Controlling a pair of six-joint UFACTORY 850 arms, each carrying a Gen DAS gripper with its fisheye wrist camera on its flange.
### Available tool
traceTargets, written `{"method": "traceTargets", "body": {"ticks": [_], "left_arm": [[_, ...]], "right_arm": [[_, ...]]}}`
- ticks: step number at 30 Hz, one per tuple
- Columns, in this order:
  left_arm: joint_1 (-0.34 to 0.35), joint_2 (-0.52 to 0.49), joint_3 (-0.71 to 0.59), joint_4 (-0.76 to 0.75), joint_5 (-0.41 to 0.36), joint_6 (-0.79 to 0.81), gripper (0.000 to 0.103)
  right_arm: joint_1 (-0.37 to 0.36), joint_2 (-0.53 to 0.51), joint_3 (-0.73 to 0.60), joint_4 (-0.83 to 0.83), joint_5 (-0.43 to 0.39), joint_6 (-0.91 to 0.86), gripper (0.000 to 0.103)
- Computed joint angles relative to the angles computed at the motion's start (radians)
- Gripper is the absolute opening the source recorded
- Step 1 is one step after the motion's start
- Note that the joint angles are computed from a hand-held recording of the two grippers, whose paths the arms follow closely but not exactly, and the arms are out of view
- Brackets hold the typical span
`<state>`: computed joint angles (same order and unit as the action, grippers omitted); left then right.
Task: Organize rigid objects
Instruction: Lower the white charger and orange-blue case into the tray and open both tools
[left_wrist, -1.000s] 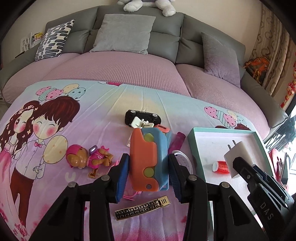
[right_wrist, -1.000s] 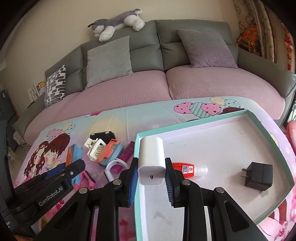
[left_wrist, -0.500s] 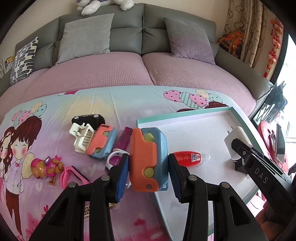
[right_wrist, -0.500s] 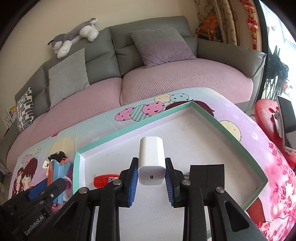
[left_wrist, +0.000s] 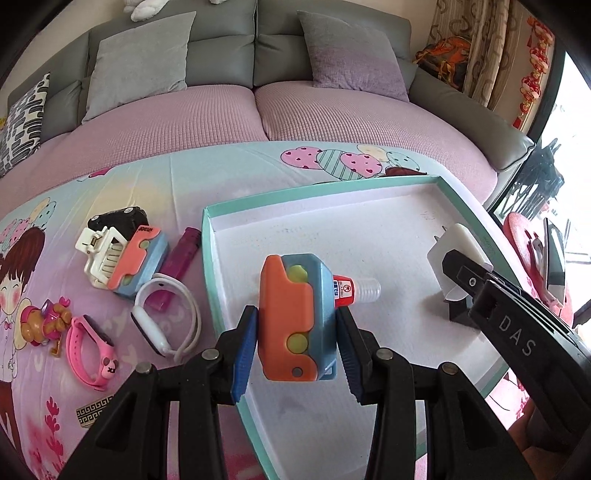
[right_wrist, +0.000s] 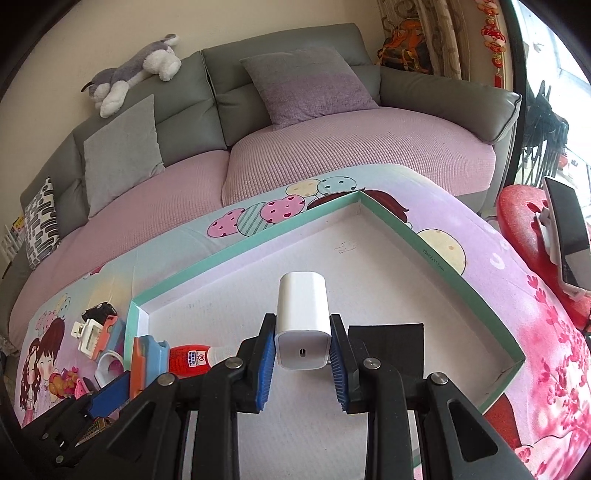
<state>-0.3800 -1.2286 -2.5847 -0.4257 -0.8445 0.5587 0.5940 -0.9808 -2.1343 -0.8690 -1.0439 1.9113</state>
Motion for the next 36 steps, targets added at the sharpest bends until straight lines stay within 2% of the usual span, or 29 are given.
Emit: {"method": "traceTargets", "body": {"ticks": [7, 16, 20, 26, 30, 36], "left_arm": [[-0.003, 0.021, 0.046, -0.001, 0.024, 0.015, 0.044], [-0.003, -0.004, 0.001, 0.022, 0.007, -0.016, 0.045], [0.001, -0.003, -0.001, 0.019, 0.012, -0.027, 0.058], [0.006, -0.004, -0.006, 0.028, 0.021, -0.049, 0.062], [0.011, 0.011, 0.014, 0.015, 0.042, -0.05, 0.068], [0.022, 0.037, 0.051, 0.025, 0.089, -0.084, 0.069]], "right_arm": [[-0.008, -0.011, -0.011, 0.044, 0.024, -0.032, 0.029], [-0.017, -0.022, -0.023, 0.094, 0.036, -0.06, 0.03], [-0.015, -0.027, -0.032, 0.087, 0.025, -0.065, 0.03], [-0.009, -0.031, -0.048, 0.066, 0.004, -0.073, 0.03], [0.005, -0.008, -0.021, -0.015, -0.016, -0.008, 0.048], [0.005, -0.009, -0.024, -0.019, -0.016, -0.008, 0.048]]}}
